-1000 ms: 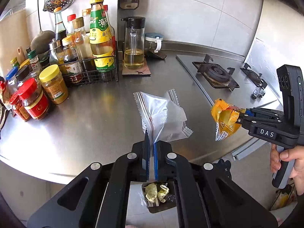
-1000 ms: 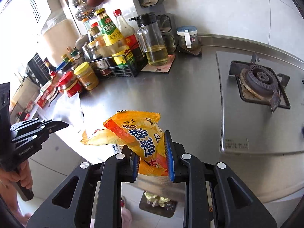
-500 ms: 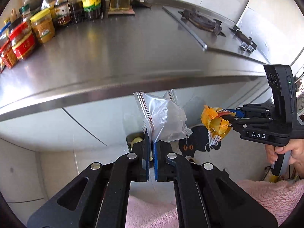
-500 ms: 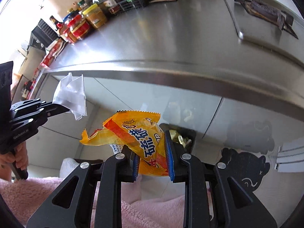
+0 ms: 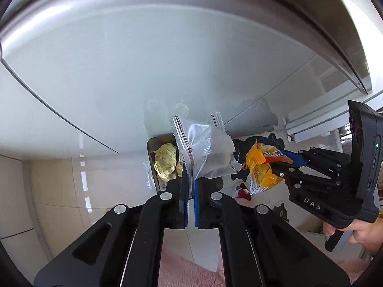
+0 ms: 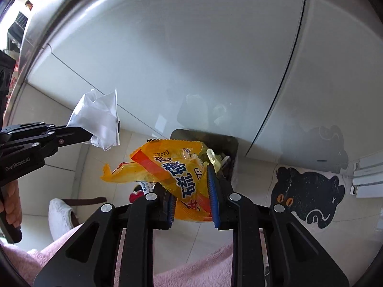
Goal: Collect trash
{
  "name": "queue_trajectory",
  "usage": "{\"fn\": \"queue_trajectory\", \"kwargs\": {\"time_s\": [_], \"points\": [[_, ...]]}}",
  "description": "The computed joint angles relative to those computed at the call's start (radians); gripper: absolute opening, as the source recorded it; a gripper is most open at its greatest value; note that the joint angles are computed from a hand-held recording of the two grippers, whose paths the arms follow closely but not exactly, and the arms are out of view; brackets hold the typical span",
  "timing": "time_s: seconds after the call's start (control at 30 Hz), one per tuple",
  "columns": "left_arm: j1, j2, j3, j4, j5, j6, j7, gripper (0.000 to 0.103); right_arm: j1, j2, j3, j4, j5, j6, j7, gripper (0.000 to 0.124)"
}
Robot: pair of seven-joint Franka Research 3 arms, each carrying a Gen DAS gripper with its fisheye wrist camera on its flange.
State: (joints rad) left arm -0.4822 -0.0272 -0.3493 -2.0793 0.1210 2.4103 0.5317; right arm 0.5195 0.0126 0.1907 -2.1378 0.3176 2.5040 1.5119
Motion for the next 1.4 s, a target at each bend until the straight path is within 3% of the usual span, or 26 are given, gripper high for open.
{"fn": "queue_trajectory", "kwargs": {"time_s": [0.23,0.4,0.6,0.7,0.83,0.9,0.97,1.13,1.27,1.4], "points": [[0.024,0.130,0.013,0.015,-0.068,0.095,0.047,0.002,0.019,0.138,-0.007,0.036,-0.124,0.018,0.065,0.025],[0.041,0.195,0.003,0.009,-0.141,0.163,0.092,0.002,0.032,0.220,-0.007,0.067,-0.127,0.019,0.071,0.025],[0.051,0.258,-0.003,0.034,-0.174,0.171,0.097,0.004,0.042,0.278,-0.013,0.089,-0.097,0.023,0.139,0.027],[0.045,0.264,0.003,0.047,-0.147,0.155,0.076,0.011,0.047,0.283,-0.016,0.087,-0.100,0.039,0.160,0.031],[0.034,0.234,0.017,0.035,-0.087,0.146,0.030,0.044,0.055,0.256,-0.025,0.064,-0.133,0.075,0.190,0.078],[0.032,0.219,0.020,0.031,-0.067,0.140,0.009,0.050,0.054,0.244,-0.025,0.063,-0.143,0.069,0.196,0.081],[0.032,0.206,0.020,0.029,-0.051,0.129,-0.007,0.065,0.055,0.221,-0.029,0.050,-0.162,0.073,0.211,0.095],[0.017,0.142,0.022,0.031,0.024,0.066,-0.065,0.093,0.035,0.132,-0.019,0.023,-0.154,0.047,0.191,0.100],[0.008,0.070,0.015,0.044,0.071,-0.007,-0.104,0.095,0.017,0.027,-0.013,0.000,-0.133,0.037,0.164,0.100],[0.003,-0.002,0.004,0.095,0.122,-0.114,-0.146,0.095,-0.003,-0.052,-0.012,0.044,-0.144,-0.047,0.169,0.100]]}}
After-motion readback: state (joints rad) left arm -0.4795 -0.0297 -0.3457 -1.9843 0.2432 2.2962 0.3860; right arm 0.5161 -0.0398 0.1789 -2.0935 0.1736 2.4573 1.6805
